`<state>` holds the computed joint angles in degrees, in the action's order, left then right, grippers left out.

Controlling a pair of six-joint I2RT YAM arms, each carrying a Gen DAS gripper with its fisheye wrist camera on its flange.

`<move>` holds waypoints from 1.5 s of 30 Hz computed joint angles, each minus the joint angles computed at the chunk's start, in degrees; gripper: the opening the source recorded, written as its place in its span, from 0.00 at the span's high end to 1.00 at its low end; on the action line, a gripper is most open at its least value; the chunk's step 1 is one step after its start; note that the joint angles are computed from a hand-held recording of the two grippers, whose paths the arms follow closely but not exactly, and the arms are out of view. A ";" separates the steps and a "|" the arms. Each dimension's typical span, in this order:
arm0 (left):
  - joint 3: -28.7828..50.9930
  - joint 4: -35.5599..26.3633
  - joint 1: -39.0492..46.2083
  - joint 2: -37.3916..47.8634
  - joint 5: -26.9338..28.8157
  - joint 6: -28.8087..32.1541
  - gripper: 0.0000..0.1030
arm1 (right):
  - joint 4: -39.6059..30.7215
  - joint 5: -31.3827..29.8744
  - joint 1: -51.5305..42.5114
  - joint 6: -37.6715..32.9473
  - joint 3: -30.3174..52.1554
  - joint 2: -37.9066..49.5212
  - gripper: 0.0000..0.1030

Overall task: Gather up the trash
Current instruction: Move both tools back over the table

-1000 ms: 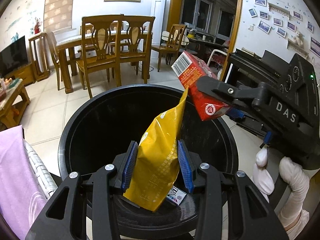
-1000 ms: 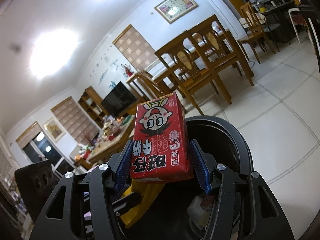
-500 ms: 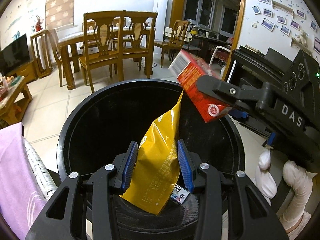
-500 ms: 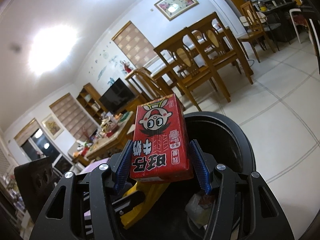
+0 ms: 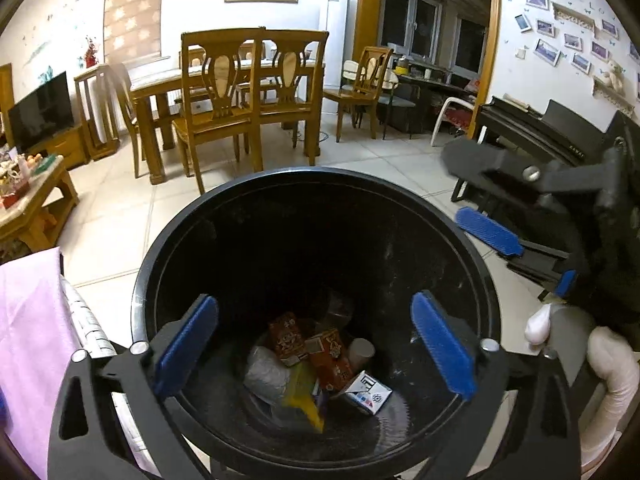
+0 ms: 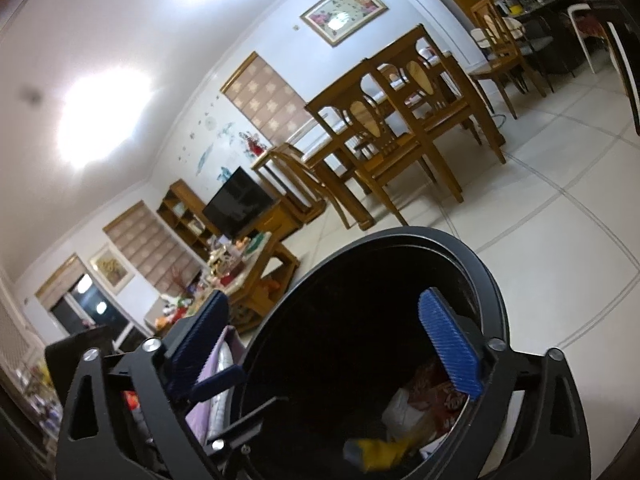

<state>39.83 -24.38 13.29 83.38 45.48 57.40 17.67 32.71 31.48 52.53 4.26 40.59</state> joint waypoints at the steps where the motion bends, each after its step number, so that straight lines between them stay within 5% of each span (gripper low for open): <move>1: -0.08 0.21 -0.21 -0.01 -0.40 -0.20 0.05 | 0.37 0.37 0.20 0.37 0.06 0.42 0.06; 12: -1.05 0.51 0.64 -0.83 0.53 0.36 0.05 | -2.34 0.32 0.89 3.16 1.04 0.31 0.05; 22: 3.31 -7.13 8.19 -0.65 6.75 5.86 0.05 | -6.69 5.28 6.70 2.86 2.92 -2.30 0.05; 35: 17.80 -24.61 23.30 9.03 11.54 21.09 0.05 | 3.46 5.92 14.48 -0.16 14.44 20.76 0.05; 41: 30.10 -28.38 29.96 19.11 12.08 21.32 0.05 | 3.77 2.68 17.83 -2.89 27.49 37.25 0.05; 45: 42.24 -27.56 33.37 28.33 11.55 14.49 0.05 | -0.42 0.02 19.96 -5.19 39.61 48.29 0.05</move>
